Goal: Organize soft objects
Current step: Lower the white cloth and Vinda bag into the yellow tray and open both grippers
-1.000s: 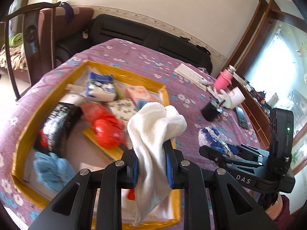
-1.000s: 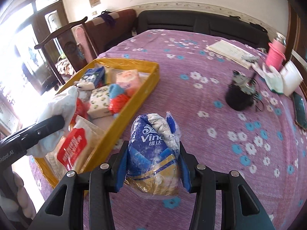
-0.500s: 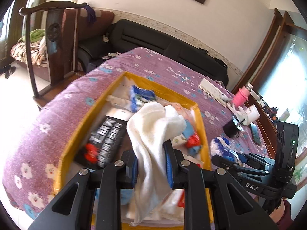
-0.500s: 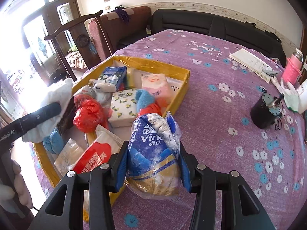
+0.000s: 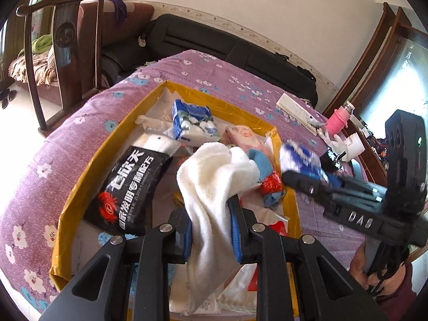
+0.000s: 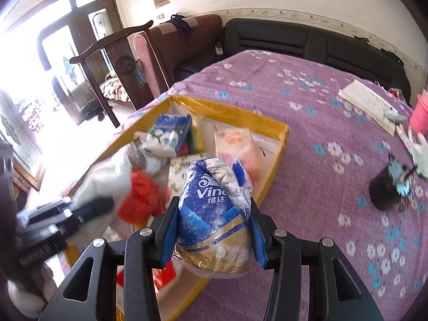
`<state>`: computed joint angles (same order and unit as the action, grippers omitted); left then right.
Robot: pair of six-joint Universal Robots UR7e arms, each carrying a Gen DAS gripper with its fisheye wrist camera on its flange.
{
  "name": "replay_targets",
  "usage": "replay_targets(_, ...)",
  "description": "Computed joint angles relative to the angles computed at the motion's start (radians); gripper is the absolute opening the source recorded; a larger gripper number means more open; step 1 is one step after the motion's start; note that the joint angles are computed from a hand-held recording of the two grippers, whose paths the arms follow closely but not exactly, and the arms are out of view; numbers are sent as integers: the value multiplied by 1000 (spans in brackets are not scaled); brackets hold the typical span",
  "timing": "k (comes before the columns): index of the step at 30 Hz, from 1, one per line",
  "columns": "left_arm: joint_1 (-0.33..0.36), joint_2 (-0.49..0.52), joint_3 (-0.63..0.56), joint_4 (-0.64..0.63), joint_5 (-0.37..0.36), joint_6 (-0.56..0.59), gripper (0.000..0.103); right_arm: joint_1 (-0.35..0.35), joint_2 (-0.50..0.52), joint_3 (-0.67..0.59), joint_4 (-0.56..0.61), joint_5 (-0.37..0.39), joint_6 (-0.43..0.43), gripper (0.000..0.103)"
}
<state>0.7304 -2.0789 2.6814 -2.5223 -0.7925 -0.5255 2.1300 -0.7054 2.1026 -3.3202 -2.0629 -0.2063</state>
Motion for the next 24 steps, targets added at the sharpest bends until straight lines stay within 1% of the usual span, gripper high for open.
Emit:
replay_targets(6,69,53,-7,-66,-12,31,21,13,72,-118,51,-8,-49,51)
replay_targets(9,93,75,-14,-79,-9,39,21,14,118,-201,106,-24,-62,51)
replay_targets(12,123,95,-16,-105,-28,60,21,9,160,-281,167,-40,-59,51)
replay_targets(17,127,105,-5,-138,-28,81,21,-2,223,-390,255,-74,-50,51)
replay_targets(20,125,114,-3,-154,-24,86,21,-7,251,-428,278,-88,-46,51)
replay_targets(24,129,124,-2,-167,-24,95,23,-10,271,-460,300,-86,-41,51)
